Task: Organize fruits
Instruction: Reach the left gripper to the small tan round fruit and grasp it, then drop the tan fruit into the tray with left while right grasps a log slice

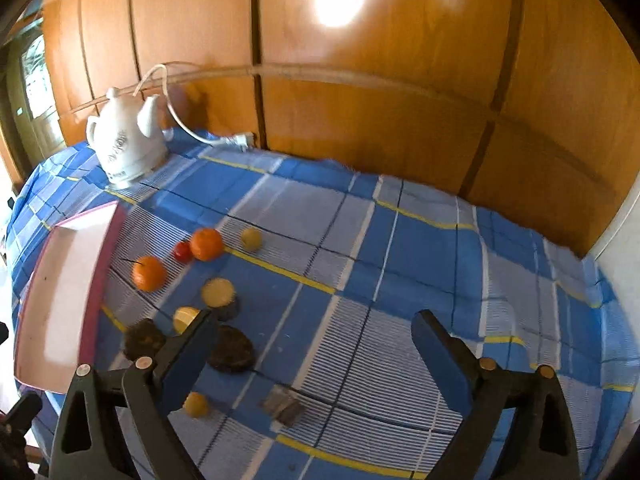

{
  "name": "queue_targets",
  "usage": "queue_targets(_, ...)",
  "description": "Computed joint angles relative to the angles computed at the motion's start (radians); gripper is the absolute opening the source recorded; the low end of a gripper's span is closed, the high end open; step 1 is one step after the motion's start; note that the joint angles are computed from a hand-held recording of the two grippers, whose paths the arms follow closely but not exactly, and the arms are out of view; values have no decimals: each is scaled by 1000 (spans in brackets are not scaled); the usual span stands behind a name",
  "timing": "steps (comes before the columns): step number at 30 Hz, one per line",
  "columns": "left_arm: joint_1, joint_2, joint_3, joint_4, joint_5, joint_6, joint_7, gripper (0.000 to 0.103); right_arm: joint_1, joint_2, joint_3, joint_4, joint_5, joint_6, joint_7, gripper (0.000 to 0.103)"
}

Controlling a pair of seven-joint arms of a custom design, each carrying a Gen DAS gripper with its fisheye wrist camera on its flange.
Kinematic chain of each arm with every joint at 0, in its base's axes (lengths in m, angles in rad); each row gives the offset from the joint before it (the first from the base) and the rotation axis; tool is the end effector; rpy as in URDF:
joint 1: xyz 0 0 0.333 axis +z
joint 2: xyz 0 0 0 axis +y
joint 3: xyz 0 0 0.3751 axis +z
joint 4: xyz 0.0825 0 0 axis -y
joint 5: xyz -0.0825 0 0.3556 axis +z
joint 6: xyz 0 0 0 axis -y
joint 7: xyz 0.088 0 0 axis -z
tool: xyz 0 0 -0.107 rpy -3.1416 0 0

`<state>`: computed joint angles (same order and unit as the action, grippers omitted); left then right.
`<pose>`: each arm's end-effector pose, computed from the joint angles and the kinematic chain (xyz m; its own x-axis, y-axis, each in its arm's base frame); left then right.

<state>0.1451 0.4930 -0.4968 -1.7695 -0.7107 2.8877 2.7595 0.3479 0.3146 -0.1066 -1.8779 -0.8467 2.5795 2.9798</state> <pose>0.6841 -0.1453 0.4395 -0.6927 -0.7212 -0.0104 -0.4815 0.4731 -0.7378 0.6261 0.1751 0.4540 -0.4799 -0.8770 -0.0223 -0.6648 0.3801 -0.6431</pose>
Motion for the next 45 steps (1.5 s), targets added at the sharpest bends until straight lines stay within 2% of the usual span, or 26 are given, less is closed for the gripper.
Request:
queue_targets(3, -52, 12, 53, 32, 66, -47, -74, 101, -20, -11, -10, -59, 5, 68, 45, 94)
queue_targets(4, -61, 16, 61, 42, 85, -63, -89, 98, -25, -13, -14, -78, 9, 89, 65, 92)
queue_targets(6, -89, 27, 87, 69, 136, -106, -128, 91, -57, -17, 7, -88, 98, 104, 10, 82)
queue_targets(7, -100, 35, 96, 85, 160, -134, -145, 85, -51, -27, -11, -103, 84, 135, 50, 81)
queue_targets(8, -105, 42, 97, 103, 175, -167, -154, 77, -47, -31, -21, -105, 79, 130, 61, 81)
queue_targets(10, -123, 61, 101, 147, 209, -250, -172, 72, -48, -45, -30, -116, 78, 125, 86, 78)
queue_targets(12, -144, 77, 110, 177, 231, -308, -193, 62, -50, -63, -38, -135, 64, 130, 129, 70)
queue_targets(13, -160, 86, 115, 193, 248, -343, -202, 56, -59, -67, -33, -140, 74, 132, 130, 69)
queue_targets(14, -168, 90, 113, 195, 254, -361, -197, 53, -69, -67, -27, -141, 86, 139, 122, 67)
queue_targets(16, -187, 96, 112, 189, 265, -365, -184, 53, -81, -73, -23, -151, 98, 165, 120, 66)
queue_targets(21, -250, 125, 135, 201, 320, -352, -215, 53, -84, -67, -8, -137, 115, 159, 67, 66)
queue_targets(24, -283, 154, 156, 220, 366, -345, -258, 38, -88, -59, -7, -137, 139, 183, 34, 66)
queue_targets(25, -290, 168, 162, 233, 382, -355, -275, 24, -96, -56, -1, -140, 165, 195, 11, 66)
queue_targets(26, -295, 182, 169, 247, 396, -371, -297, 24, -110, -53, 10, -146, 205, 220, -26, 66)
queue_targets(28, -262, 188, 142, 250, 371, -391, -299, 24, -149, -40, 50, -156, 321, 272, -145, 61)
queue_targets(29, -252, 183, 135, 245, 364, -391, -296, 24, -200, -25, 111, -157, 438, 300, -266, 60)
queue_targets(31, -220, 171, 113, 236, 333, -397, -279, 24, -282, 9, 224, -132, 623, 282, -473, 60)
queue_targets(33, -190, 158, 98, 230, 295, -399, -261, 24, -305, 37, 273, -95, 691, 226, -588, 60)
queue_targets(36, -157, 143, 92, 235, 246, -415, -239, 24, -284, 73, 280, -44, 730, 158, -696, 60)
queue_targets(39, -124, 136, 98, 261, 189, -429, -241, 24, -223, 99, 228, -4, 719, 84, -719, 60)
queue_targets(42, -109, 143, 121, 302, 159, -430, -267, 24, -187, 113, 192, 13, 743, 52, -747, 60)
queue_targets(45, -110, 182, 166, 384, 168, -414, -352, 24, -156, 126, 163, 29, 771, 25, -785, 60)
